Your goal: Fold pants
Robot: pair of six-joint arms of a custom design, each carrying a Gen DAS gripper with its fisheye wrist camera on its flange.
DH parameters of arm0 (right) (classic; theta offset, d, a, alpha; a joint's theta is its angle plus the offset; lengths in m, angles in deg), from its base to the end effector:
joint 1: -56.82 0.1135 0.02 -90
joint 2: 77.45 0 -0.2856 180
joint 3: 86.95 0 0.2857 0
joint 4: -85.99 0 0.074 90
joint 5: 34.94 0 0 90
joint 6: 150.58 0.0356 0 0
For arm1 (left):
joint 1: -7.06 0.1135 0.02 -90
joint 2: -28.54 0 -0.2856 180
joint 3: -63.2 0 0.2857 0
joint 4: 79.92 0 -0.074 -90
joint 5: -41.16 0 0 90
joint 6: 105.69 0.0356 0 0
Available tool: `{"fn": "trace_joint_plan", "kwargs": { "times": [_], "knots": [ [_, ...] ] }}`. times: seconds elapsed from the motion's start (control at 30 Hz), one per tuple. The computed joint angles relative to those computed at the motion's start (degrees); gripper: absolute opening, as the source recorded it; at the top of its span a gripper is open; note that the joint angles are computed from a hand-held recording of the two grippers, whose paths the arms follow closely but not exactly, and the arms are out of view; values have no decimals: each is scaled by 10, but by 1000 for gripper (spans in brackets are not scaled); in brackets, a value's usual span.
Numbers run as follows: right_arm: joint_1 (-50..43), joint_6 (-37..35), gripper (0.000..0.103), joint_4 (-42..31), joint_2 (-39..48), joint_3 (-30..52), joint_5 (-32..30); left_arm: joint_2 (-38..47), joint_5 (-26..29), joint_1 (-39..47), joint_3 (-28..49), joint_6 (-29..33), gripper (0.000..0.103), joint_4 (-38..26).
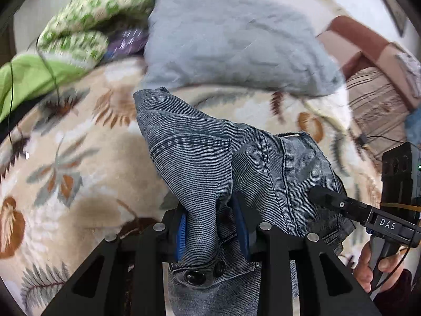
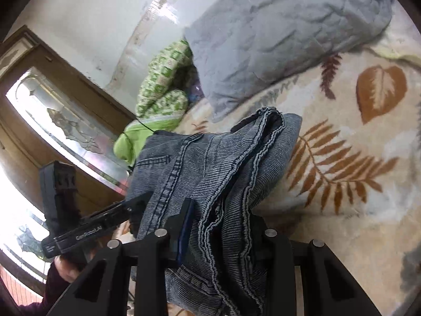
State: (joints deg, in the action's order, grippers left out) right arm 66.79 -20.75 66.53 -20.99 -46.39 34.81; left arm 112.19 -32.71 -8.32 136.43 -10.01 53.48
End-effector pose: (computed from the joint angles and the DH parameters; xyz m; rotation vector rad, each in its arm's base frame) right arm 0.2190 0.0510 0.2111 0.3828 2.2493 0.8622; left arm 0.3139 -0.0966 0.2549 0.5735 2.4975 -0.4256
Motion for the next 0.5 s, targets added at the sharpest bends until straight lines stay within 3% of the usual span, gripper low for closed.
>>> {"fn": "trace_joint_plan", "kwargs": {
  "times": [0.07, 0.13, 0.2, 0.3, 0.4, 0.5],
  "knots": [
    [2, 2, 36, 22, 57, 6, 2, 23, -26, 1, -14, -7, 36, 25],
    [12, -2, 39, 13, 100, 17, 36, 28, -47, 2, -28, -13, 45, 46],
    [5, 4, 40, 20, 107, 11, 26, 21, -52, 4, -34, -13, 53, 47],
    [13, 2, 56, -31, 81, 24, 54, -17, -91, -8, -45, -15, 63, 43],
    [46, -8, 56, -94, 17, 35, 115, -93, -134, -21, -73, -16, 78, 49],
    [106, -11, 57, -182, -67, 57, 210, -185, -192, -41, -98, -13, 82, 50]
  ]
}}
